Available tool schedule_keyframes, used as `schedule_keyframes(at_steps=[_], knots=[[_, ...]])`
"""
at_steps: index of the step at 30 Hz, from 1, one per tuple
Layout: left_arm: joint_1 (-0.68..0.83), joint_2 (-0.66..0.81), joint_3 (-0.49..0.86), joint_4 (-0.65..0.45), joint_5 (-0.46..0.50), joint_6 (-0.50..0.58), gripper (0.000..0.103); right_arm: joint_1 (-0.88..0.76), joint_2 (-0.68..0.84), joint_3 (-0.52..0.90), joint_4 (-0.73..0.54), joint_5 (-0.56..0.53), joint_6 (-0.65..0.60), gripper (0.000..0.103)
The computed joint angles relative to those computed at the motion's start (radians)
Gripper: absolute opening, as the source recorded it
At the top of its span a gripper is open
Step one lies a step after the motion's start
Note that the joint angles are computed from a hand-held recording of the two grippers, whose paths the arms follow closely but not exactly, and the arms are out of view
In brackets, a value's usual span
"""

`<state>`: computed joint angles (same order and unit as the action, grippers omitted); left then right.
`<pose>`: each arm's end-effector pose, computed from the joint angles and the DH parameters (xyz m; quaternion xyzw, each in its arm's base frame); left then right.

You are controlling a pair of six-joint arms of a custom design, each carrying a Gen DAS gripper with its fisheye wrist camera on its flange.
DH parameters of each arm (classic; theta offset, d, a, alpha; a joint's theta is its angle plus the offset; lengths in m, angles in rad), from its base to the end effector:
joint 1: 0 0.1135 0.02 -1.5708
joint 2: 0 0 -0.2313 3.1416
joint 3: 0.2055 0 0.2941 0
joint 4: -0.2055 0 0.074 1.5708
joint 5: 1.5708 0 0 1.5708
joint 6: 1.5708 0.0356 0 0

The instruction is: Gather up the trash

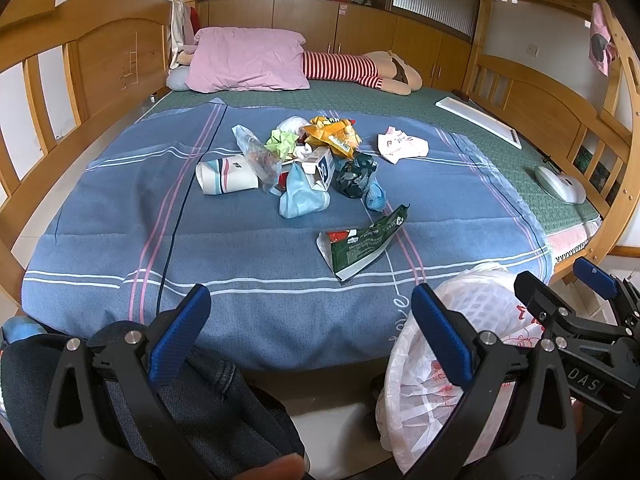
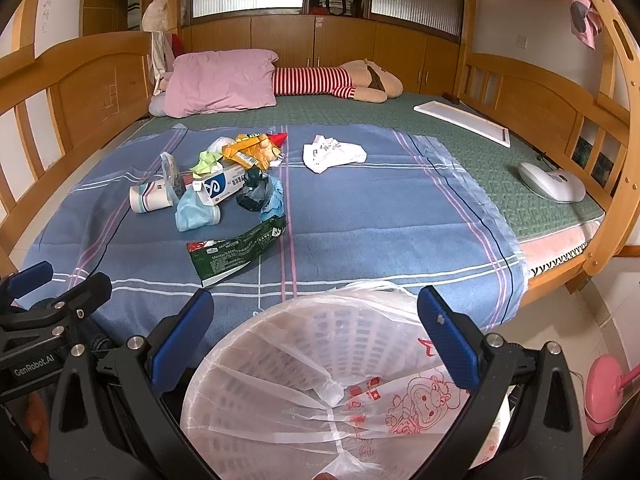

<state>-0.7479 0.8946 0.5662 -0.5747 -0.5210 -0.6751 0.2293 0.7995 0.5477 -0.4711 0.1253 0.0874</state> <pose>0.1822 -0.1448 0.1755 -0.0511 0.9154 -0.0224 0.3987 0.2294 0.0490 0.1934 -0.0388 0.9092 0.0084 0.4144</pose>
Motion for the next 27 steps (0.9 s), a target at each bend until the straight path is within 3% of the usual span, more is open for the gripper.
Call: schedule_keyframes(at_steps=[27], knots=[[0.004, -0.003, -0.006, -0.001, 0.008, -0.001, 0.1, -0.004, 0.005, -0.004, 0.002, -0.005, 0.002, 0.1]])
